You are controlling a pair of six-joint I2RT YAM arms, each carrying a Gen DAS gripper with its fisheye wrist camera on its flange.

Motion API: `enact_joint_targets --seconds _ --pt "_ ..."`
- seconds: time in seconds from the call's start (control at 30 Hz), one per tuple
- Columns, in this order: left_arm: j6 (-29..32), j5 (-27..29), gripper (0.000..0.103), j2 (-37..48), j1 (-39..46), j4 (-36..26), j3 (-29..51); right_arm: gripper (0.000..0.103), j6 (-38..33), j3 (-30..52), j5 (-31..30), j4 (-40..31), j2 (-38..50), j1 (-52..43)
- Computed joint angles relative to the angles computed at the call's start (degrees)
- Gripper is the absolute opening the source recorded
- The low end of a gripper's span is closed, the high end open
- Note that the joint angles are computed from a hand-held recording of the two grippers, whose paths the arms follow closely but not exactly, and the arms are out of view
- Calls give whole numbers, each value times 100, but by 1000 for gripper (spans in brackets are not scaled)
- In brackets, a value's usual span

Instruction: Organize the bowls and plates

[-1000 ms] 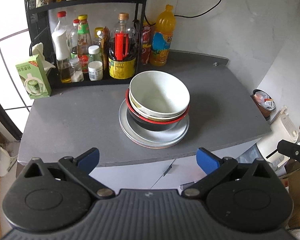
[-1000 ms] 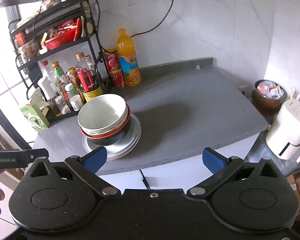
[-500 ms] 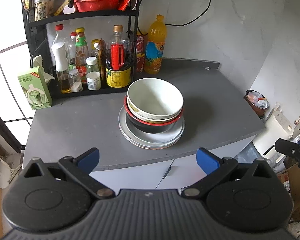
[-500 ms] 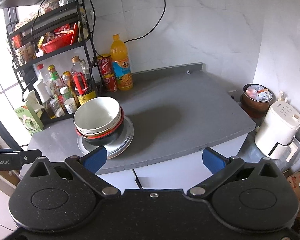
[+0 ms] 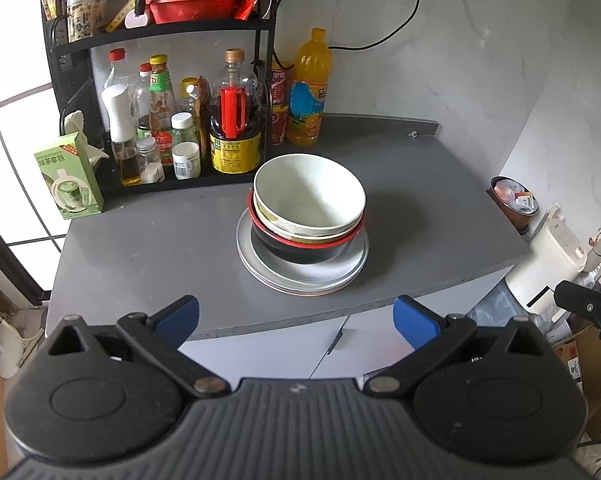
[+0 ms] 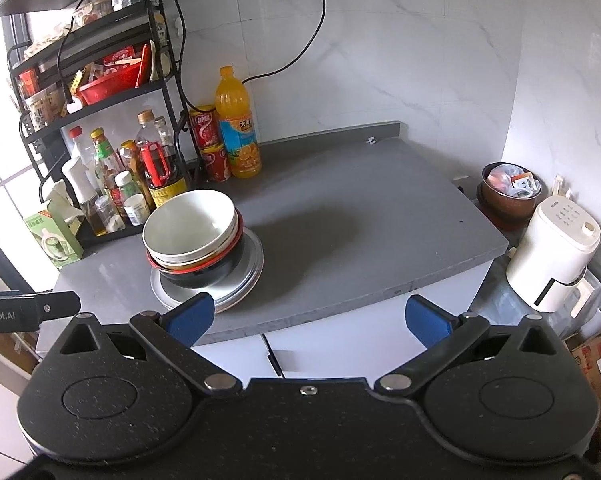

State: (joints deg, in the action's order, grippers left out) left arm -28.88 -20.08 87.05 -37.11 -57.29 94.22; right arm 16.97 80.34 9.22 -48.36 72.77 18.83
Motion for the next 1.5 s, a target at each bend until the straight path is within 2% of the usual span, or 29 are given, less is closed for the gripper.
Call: enact_joint_targets --seconds 1.5 --pt "-91 -153 102 298 -169 -95 319 103 -101 -26 -17 69 49 -136"
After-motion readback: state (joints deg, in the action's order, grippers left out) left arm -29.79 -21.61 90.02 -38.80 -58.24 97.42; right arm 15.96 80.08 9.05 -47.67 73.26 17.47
